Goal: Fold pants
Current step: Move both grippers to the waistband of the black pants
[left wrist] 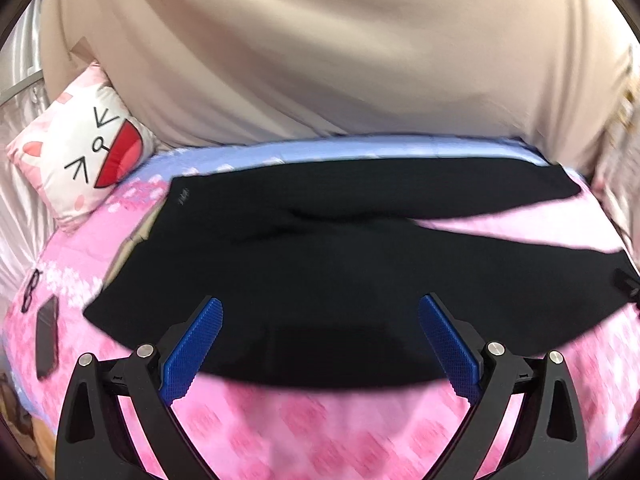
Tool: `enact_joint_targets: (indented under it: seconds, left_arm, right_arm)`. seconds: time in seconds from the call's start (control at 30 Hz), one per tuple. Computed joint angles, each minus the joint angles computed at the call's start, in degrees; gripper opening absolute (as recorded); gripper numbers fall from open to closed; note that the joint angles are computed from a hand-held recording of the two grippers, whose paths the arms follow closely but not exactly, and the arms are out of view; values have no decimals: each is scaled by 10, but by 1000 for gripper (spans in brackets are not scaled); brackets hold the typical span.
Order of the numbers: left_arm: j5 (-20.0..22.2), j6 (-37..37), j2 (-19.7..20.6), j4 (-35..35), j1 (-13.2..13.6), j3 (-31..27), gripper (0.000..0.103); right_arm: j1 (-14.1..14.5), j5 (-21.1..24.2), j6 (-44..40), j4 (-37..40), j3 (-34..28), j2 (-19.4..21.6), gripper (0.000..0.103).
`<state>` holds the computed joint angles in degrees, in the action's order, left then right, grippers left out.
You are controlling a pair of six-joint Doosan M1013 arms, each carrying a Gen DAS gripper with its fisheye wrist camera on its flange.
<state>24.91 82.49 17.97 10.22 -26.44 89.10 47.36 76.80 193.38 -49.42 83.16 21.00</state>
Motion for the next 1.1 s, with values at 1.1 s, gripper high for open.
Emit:
enact_joint_targets:
  seconds: [1.1]
  left_arm:
    - [411,-19,424,-37,127,-693,97]
  right_arm:
    - [-322,-209,-249,100,97,-49,98]
